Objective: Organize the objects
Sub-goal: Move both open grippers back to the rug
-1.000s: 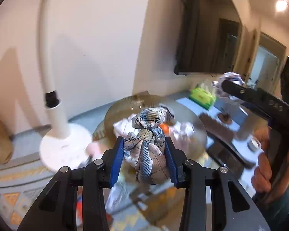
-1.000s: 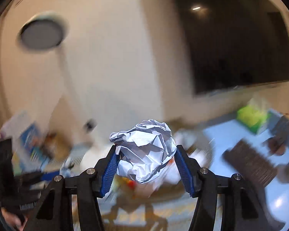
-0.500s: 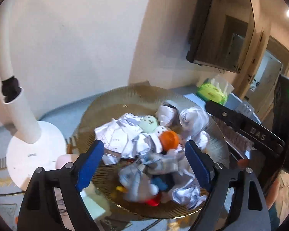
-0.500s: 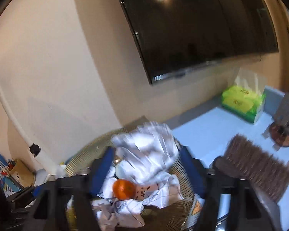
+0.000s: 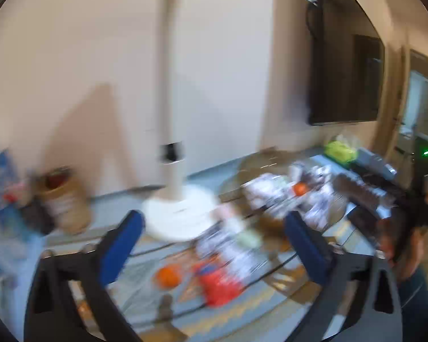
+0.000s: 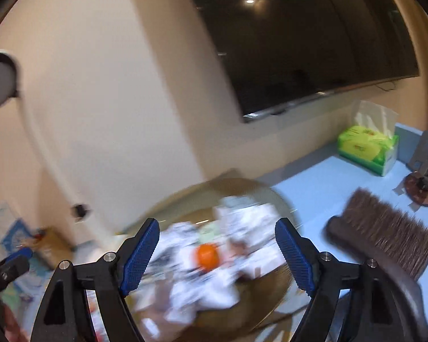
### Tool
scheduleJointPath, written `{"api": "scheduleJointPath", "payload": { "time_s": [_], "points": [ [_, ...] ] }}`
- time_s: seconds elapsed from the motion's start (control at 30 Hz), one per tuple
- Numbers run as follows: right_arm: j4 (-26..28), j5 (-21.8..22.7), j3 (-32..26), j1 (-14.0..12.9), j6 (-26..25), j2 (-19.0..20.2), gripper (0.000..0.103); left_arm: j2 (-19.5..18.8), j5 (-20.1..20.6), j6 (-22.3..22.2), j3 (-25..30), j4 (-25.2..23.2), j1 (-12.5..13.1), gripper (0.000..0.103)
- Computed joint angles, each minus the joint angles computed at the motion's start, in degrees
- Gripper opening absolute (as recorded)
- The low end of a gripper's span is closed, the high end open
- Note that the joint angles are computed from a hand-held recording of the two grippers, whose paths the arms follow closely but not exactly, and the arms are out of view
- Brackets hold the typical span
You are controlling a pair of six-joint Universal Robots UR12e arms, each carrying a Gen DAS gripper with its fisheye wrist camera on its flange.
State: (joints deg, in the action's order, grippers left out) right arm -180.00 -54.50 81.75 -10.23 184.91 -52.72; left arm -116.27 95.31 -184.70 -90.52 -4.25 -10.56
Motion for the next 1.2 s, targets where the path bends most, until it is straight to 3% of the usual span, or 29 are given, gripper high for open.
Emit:
{"api": "scheduleJointPath", "payload": {
  "time_s": [0.03, 0.1, 0.13, 0.2, 0.33, 0.43, 0.5, 0.53, 0.63, 0.73, 0.8, 0.83, 0.87, 0.9, 0.97, 1.03, 1.1, 1.17, 1.2],
  "points": [
    [-2.83, 1.9, 2.39, -0.21, -0.43, -1.26, 0.085, 1.14, 1.61, -0.71, -2.12, 1.04, 0.17, 0.103],
    [-7.53, 3.56, 6.08, -0.32, -0.79, -3.01, 0.103, 3.55, 3.07, -3.21, -6.11, 1.58, 1.1, 0.103],
    [-8.26, 5.11, 7.57, -0.44, -1.0, -3.8, 0.103, 4.22, 3.11, -4.62, -7.45, 1.9, 1.48, 0.103],
    [-6.88, 9.69, 10.19, -0.64, -2.9, -5.39, 0.103, 5.44, 2.21, -8.24, -10.33, 2.53, 2.7, 0.103],
    [0.58, 12.69, 13.61, 0.65, -8.84, -7.39, 0.103, 4.23, 1.97, -13.03, -12.43, 1.11, 3.74, 0.103],
    [8.53, 11.46, 15.1, 2.48, -13.66, -7.79, 0.103, 2.07, 3.56, -14.34, -13.23, 0.96, 3.46, 0.102],
    [11.71, 7.04, 15.81, 4.05, -16.45, -7.78, 0.103, 1.12, 6.25, -14.64, -13.71, 2.38, 2.71, 0.102],
    [13.5, 3.9, 15.64, 4.82, -18.07, -7.93, 0.103, 1.04, 7.16, -15.01, -13.21, 0.49, 2.56, 0.102],
    [10.14, -0.48, 16.62, 5.92, -19.68, -8.3, 0.103, 1.03, 7.42, -14.94, -13.36, 0.89, 2.57, 0.102],
    [13.98, -4.13, 15.65, 6.99, -21.05, -8.1, 0.103, 1.08, 6.18, -14.5, -13.44, 0.71, 2.75, 0.102],
    [12.49, -5.13, 16.01, 7.37, -22.31, -8.29, 0.102, 1.14, 6.38, -14.45, -13.44, 0.84, 2.73, 0.102],
    [10.98, -5.27, 16.48, 7.53, -23.1, -8.41, 0.099, 1.17, 5.95, -14.56, -13.37, 0.42, 2.83, 0.102],
    [10.35, -5.22, 16.85, 7.85, -25.01, -8.56, 0.086, 1.19, 5.47, -14.61, -13.2, -0.16, 2.95, 0.102],
    [11.35, -5.92, 16.61, 8.28, -26.39, -8.59, 0.075, 1.19, 4.61, -14.38, -12.85, -1.07, 3.19, 0.102],
    [16.07, -8.15, 15.63, 9.52, -28.51, -8.71, 0.068, 1.12, 2.92, -13.07, -12.11, -1.86, 3.66, 0.102],
    [24.18, -3.03, 13.89, 9.24, -28.86, -8.62, 0.066, 0.66, 0.38, -8.95, -10.36, -3.09, 4.2, 0.102],
    [34.36, 3.54, 10.58, 8.98, -28.04, -7.54, 0.066, -0.79, -2.79, -0.58, -7.29, -6.62, 4.81, 0.102],
    [37.51, 1.53, 7.84, 9.9, -24.81, -6.24, 0.066, -2.31, -3.56, 3.56, -4.74, -10.24, 5.24, 0.1],
    [38.13, -1.06, 6.36, 10.59, -23.15, -5.39, 0.066, -3.02, -6.79, 4.27, -3.06, -13.82, 6.0, 0.094]
  ]
}}
